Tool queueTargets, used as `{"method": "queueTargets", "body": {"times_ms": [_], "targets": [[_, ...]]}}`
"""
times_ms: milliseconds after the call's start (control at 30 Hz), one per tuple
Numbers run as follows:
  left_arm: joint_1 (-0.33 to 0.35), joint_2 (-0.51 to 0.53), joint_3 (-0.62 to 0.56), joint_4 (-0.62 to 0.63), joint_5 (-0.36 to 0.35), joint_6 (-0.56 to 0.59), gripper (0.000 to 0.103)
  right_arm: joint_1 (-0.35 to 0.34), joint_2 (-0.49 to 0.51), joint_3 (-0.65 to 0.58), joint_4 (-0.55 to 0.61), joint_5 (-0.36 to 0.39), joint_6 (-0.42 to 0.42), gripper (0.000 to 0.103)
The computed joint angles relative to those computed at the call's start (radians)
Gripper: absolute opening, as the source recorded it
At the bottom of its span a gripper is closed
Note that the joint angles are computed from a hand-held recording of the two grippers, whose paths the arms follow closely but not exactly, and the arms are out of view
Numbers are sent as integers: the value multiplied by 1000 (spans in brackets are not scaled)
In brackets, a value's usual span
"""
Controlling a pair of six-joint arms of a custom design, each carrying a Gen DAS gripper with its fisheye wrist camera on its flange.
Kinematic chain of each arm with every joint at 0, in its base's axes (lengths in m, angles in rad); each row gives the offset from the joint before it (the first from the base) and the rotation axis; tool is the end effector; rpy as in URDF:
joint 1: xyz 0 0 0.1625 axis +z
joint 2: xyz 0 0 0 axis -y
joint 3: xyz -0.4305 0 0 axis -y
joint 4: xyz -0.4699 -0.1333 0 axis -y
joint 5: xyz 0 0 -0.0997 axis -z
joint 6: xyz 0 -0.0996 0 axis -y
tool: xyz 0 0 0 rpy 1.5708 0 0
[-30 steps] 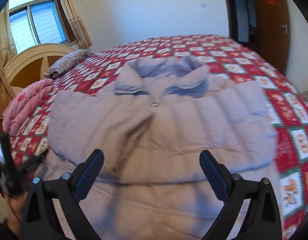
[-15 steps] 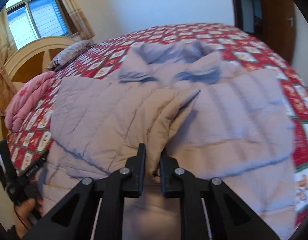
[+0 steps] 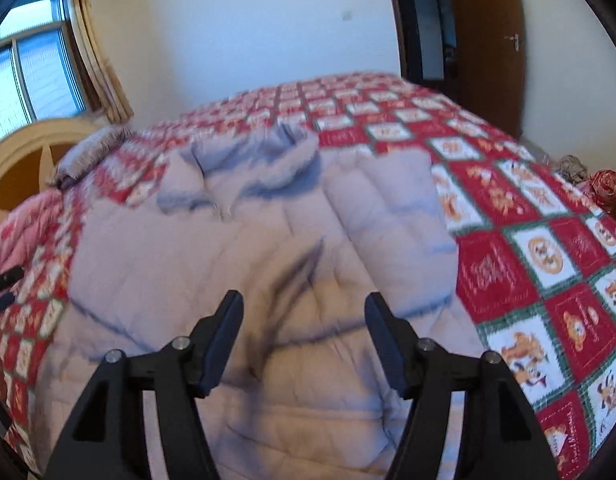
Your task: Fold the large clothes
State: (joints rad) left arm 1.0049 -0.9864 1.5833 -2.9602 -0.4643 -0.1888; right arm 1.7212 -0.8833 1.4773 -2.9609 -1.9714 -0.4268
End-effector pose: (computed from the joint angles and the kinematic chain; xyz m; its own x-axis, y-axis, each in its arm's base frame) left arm -0.2026 -0.7337 0.2971 -0.7772 -0.4033 -0.4829 0.2347 0.5263 -0.8173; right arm 0.2129 -0.7747 0.2393 -0.8234 -0.1611 0.5441 -0.4896 0.6865 -0.5376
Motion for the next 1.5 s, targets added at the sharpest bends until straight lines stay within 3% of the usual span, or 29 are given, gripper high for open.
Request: {"method": "queueTargets", "body": {"times_ms": [100, 167, 300, 367, 533, 900, 967, 1067, 1133, 1200, 1267, 1333, 1400, 1500], "targets": [[26, 114, -146, 10, -4, 82, 89, 21, 42, -58, 30, 11, 5, 58], [51, 185, -231, 55, 1, 84, 89, 29, 82, -104, 52, 12, 10, 57], [86, 240, -288, 201, 5, 21, 89, 36, 159, -184, 99, 0, 21, 57], [108, 247, -288, 276, -1, -40, 89, 31, 181, -195, 114, -7, 4, 52], [150, 214, -236, 240, -129, -105, 100, 9, 203, -182, 104, -25, -36, 51], [138, 227, -244, 258, -80, -104, 101, 14, 234, -189, 62, -85, -96, 51], [118, 205, -236, 322, -23, -168, 101, 16, 235, -191, 62, -94, -101, 51], [86, 176, -206, 186, -2, -119, 101, 20, 208, -172, 62, -72, -115, 51], [70, 184, -221, 71, -6, -36, 101, 14, 163, -128, 1, 10, -99, 53], [63, 216, -273, 30, -2, 26, 101, 12, 144, -118, -90, 29, -104, 64], [69, 268, -349, 64, -4, 65, 101, 9, 156, -155, -144, 0, -119, 64], [83, 307, -405, 152, 0, 33, 101, 0, 187, -226, -146, -54, -131, 64], [104, 339, -448, 285, -7, -52, 101, -14, 224, -301, -111, -110, -149, 64], [117, 369, -467, 361, 37, -101, 101, -45, 267, -388, -11, -169, -164, 64]]}}
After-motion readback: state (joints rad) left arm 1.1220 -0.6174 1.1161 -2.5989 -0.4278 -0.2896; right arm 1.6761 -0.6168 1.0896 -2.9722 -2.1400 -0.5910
